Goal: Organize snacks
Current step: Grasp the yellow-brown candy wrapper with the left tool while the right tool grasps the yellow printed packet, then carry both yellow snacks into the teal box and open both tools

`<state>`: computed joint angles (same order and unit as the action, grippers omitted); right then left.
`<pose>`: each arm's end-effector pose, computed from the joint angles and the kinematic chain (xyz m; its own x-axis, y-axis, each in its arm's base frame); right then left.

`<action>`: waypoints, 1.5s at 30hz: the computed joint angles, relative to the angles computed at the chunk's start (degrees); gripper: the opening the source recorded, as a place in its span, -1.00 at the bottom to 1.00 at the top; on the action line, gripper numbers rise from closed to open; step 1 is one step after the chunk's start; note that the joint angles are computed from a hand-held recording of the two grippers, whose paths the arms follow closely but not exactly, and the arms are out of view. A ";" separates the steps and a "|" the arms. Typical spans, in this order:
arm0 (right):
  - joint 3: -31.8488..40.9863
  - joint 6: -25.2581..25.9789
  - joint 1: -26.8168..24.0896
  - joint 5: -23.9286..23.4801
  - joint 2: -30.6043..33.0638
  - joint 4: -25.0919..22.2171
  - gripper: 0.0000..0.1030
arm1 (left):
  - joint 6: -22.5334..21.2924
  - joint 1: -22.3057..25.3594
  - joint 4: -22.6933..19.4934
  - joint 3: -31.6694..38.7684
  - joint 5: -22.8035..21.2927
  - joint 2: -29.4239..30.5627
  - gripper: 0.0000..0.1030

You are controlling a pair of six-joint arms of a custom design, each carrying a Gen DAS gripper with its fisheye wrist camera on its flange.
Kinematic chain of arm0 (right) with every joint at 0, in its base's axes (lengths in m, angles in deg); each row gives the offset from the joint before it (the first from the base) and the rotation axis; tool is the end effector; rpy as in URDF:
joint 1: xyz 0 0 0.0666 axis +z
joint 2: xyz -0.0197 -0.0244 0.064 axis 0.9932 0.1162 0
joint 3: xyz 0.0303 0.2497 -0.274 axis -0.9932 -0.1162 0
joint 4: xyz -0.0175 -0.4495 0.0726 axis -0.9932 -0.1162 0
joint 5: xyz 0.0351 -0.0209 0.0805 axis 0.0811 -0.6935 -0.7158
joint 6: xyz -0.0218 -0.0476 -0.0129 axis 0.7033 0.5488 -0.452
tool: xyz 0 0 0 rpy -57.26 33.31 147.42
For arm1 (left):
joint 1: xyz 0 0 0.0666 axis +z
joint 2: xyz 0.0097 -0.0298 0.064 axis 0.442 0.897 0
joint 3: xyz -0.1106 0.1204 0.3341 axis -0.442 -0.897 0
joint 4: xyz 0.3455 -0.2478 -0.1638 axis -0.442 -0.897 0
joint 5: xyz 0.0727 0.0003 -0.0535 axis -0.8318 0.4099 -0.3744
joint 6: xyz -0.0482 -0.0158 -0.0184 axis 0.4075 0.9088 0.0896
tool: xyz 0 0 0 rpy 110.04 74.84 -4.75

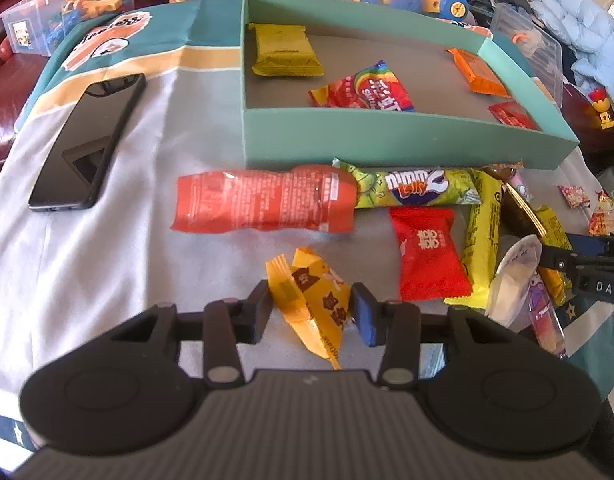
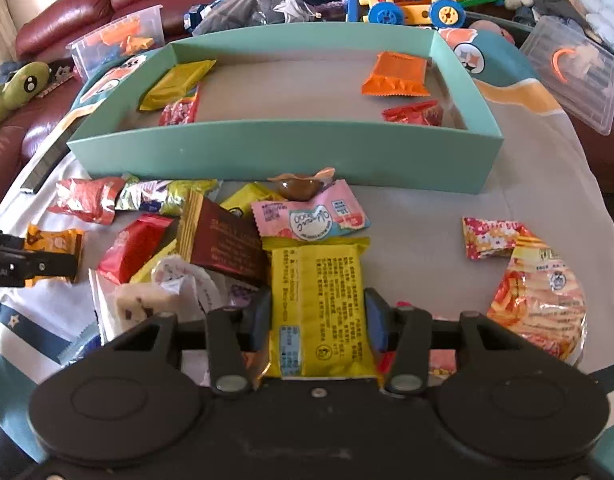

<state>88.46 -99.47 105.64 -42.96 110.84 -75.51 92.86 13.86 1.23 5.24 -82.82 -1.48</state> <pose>0.3313 0.1309 0.2663 -0.7902 -0.1224 -0.6005 -0.1674 0.9857 0.0193 0.3427 -0.0767 0.2520 -0.8741 0.0025 -0.4858 0.0676 0.9909 -0.1165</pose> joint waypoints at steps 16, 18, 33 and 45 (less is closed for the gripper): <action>-0.08 -5.95 -4.71 -6.52 -7.83 -1.43 -0.10 | 1.11 -1.13 -0.04 0.98 -1.16 -6.02 -0.24; 0.79 -5.94 -5.24 -7.37 -7.64 -0.80 -0.10 | 0.57 -1.10 0.09 2.03 -0.88 -5.81 -0.24; 15.53 -6.54 -10.40 -11.69 9.93 7.85 -0.10 | -1.87 1.02 5.80 17.93 2.02 11.60 -0.24; 27.63 -7.21 -12.29 -11.55 27.91 11.02 -0.10 | -3.25 1.17 6.84 34.51 1.47 32.39 -0.24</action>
<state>116.09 -106.68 93.35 -54.51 138.76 -64.49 89.61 15.03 8.07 39.75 -81.35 30.91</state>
